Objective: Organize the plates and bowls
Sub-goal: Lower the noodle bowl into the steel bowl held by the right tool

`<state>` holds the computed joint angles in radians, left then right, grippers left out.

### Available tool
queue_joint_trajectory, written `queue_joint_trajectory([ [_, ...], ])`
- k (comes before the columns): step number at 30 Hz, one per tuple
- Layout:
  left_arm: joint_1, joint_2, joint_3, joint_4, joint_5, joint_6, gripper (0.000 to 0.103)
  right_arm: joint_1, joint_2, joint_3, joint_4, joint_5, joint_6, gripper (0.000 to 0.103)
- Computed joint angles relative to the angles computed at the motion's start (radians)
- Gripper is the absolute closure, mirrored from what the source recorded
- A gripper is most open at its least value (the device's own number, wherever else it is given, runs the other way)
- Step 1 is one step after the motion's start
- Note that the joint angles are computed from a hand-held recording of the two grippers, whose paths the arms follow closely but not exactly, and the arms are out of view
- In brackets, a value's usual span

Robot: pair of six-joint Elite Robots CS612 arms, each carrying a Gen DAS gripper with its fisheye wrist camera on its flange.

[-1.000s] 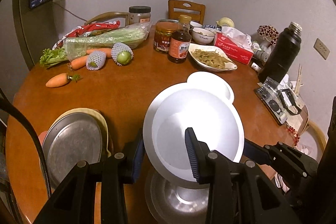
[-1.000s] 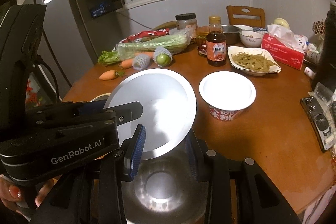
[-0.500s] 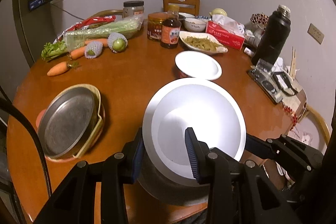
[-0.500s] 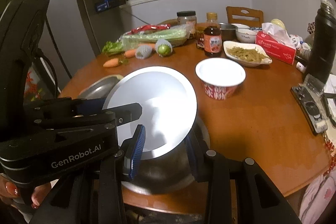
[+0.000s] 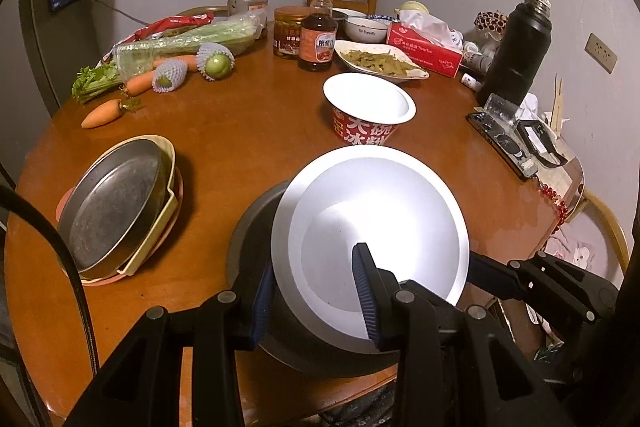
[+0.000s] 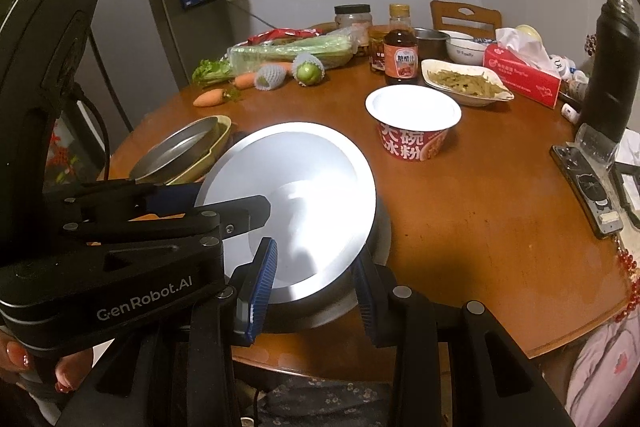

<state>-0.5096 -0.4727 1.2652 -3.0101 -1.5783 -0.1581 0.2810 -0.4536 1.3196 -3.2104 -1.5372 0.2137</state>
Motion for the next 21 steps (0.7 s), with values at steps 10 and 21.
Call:
queue_joint_trajectory([
  [10, -0.006, 0.005, -0.006, 0.038, 0.02, -0.001, 0.065, -0.001, 0.003, -0.001, 0.024, 0.002, -0.015, 0.064],
  [21, -0.004, 0.012, -0.017, 0.046, 0.025, -0.012, 0.065, 0.0, 0.01, -0.006, 0.021, -0.024, -0.028, 0.063],
])
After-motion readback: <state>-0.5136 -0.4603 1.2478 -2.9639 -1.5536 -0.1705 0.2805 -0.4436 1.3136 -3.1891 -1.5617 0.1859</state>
